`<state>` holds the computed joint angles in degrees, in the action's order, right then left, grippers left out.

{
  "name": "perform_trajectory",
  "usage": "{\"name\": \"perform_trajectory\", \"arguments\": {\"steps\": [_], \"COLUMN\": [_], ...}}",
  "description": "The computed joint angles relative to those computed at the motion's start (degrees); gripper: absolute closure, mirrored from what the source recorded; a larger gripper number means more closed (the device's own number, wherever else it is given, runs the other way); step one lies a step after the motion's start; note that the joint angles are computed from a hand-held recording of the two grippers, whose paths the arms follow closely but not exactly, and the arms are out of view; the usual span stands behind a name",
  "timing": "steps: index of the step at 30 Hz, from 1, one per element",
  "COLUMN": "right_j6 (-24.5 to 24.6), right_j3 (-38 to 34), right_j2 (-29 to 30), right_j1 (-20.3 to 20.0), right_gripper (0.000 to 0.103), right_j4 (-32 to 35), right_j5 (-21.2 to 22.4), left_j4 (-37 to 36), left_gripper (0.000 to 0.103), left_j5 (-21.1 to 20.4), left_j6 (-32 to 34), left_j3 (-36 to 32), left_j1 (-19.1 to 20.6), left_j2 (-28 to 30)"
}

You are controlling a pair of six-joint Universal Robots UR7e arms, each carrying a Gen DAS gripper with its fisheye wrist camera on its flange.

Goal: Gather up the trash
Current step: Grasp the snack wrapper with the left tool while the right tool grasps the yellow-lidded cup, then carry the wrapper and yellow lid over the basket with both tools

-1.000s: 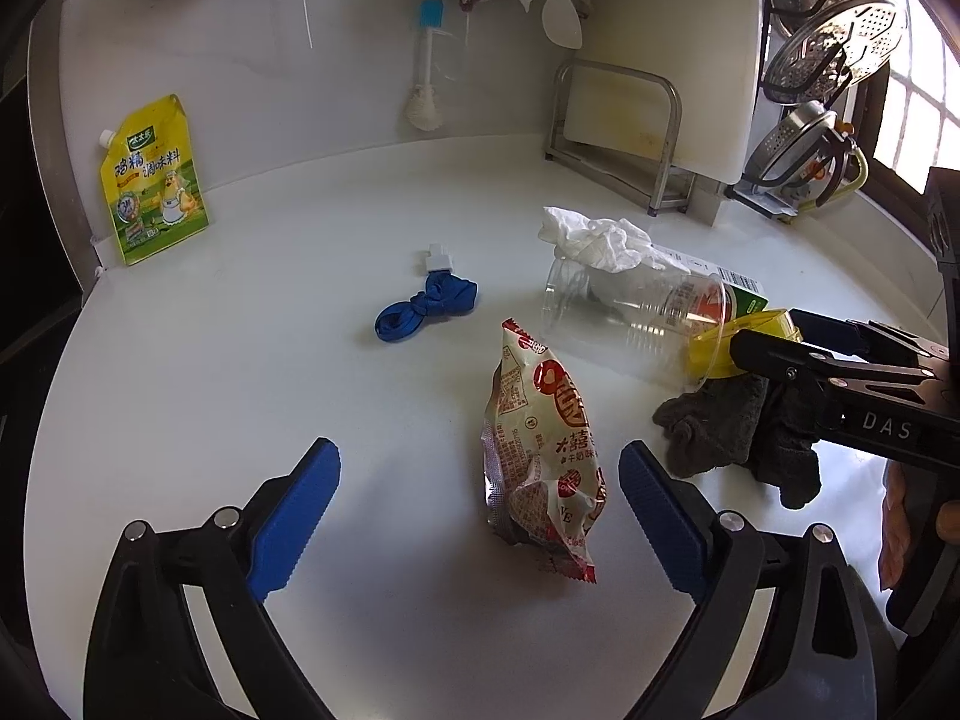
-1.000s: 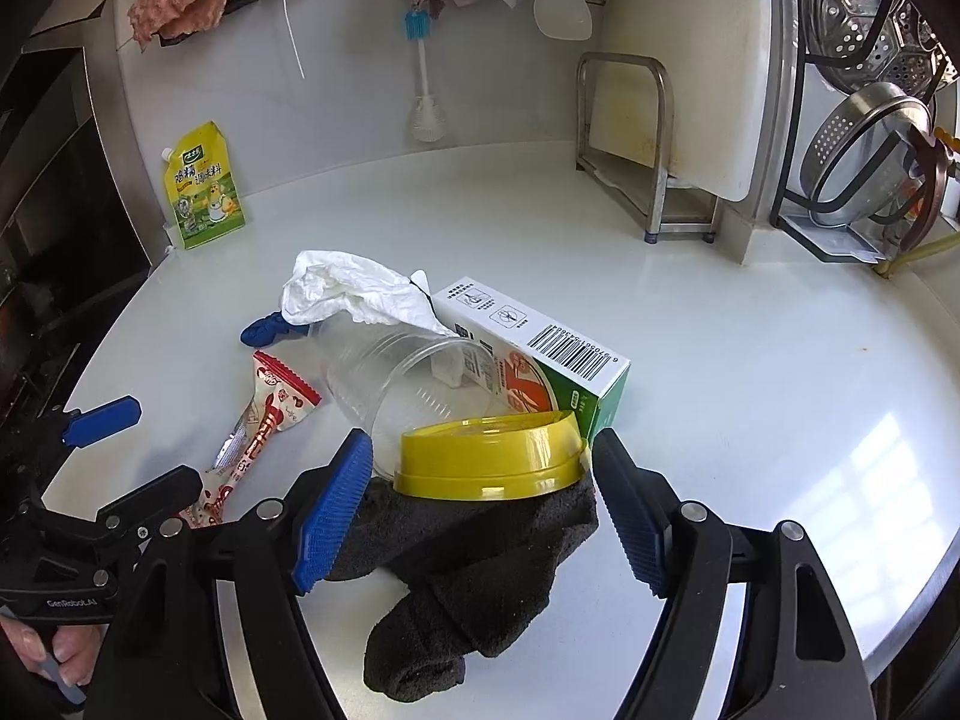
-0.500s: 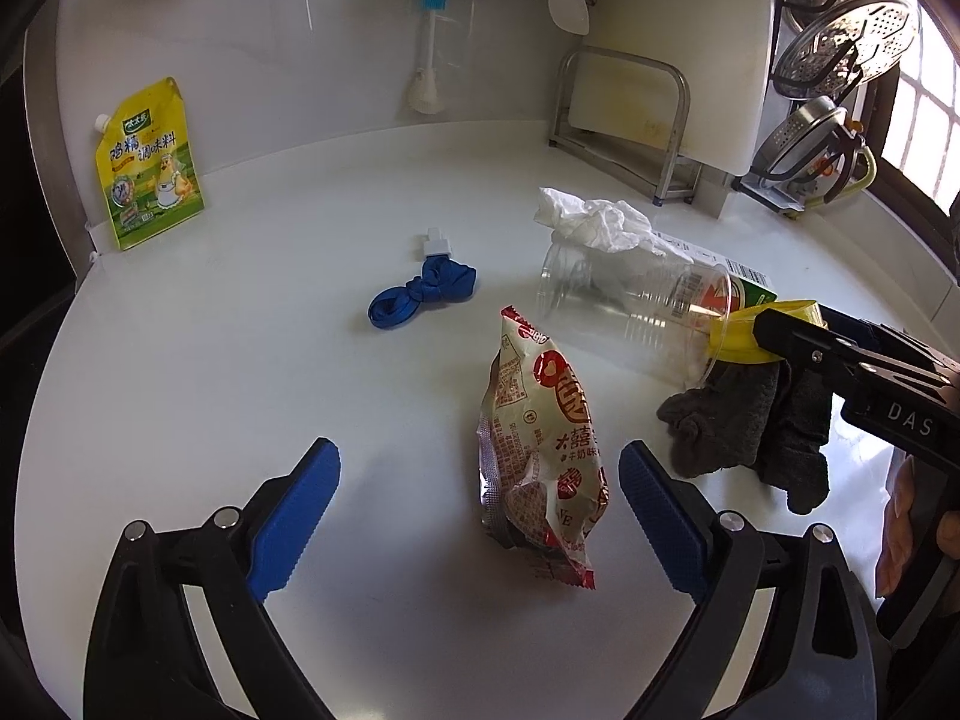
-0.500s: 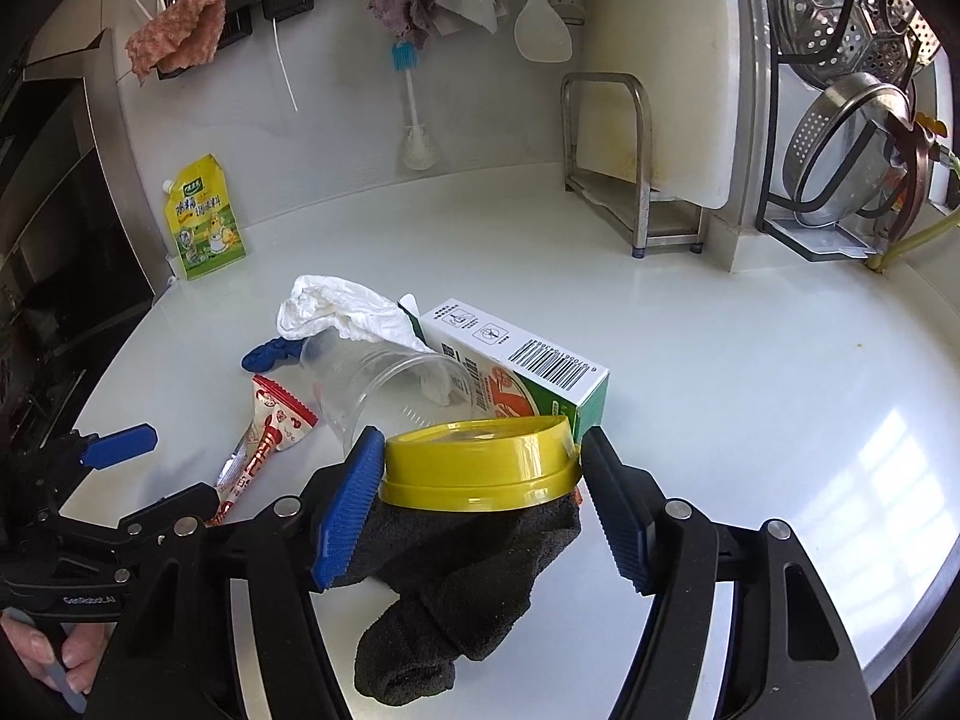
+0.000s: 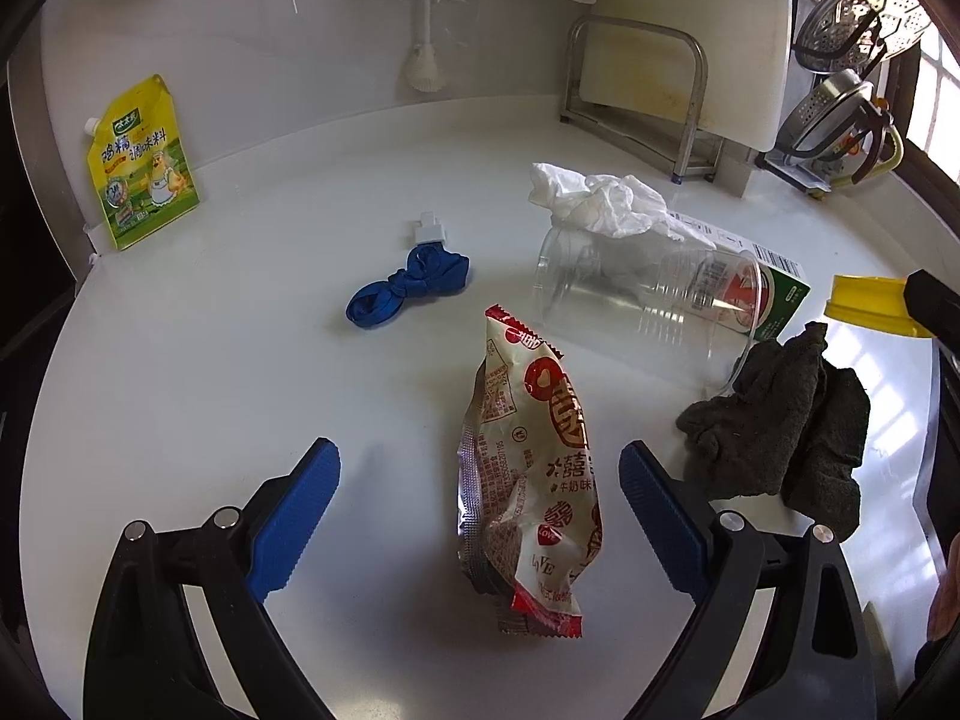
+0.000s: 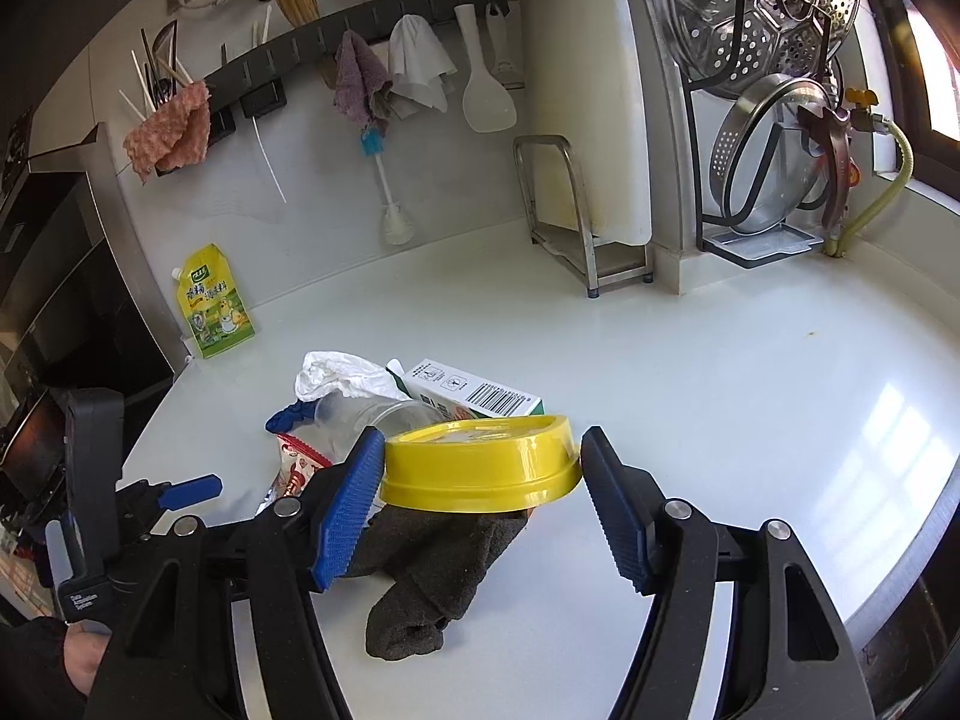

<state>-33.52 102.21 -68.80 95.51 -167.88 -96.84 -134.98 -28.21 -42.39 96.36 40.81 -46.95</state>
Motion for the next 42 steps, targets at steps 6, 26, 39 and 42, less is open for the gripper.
{"name": "perform_trajectory", "arguments": {"steps": [6, 26, 39, 42], "right_j6": [0.3, 2.2, 4.2, 4.2], "right_j3": [1.3, 19.8, 39.6, 42.6], "right_j2": [-1.5, -15.5, -33.9, -38.3], "right_j1": [-0.3, -0.8, -0.6, -2.1], "right_gripper": [0.038, 0.038, 0.038, 0.038], "right_j4": [-0.4, -7.6, -11.3, -9.8], "right_j5": [1.3, 0.2, -5.4, -4.1], "left_j4": [0.6, -5.8, 6.4, 7.2], "left_gripper": [0.036, 0.074, 0.074, 0.074], "left_j5": [-1.5, 1.9, -2.6, -4.1], "left_j6": [0.7, -2.1, -19.2, -20.6], "left_j3": [-0.8, 14.0, 23.7, 25.1], "left_j1": [0.3, -11.1, -24.0, -25.6], "left_j2": [0.5, -7.0, -11.8, -12.1]}}
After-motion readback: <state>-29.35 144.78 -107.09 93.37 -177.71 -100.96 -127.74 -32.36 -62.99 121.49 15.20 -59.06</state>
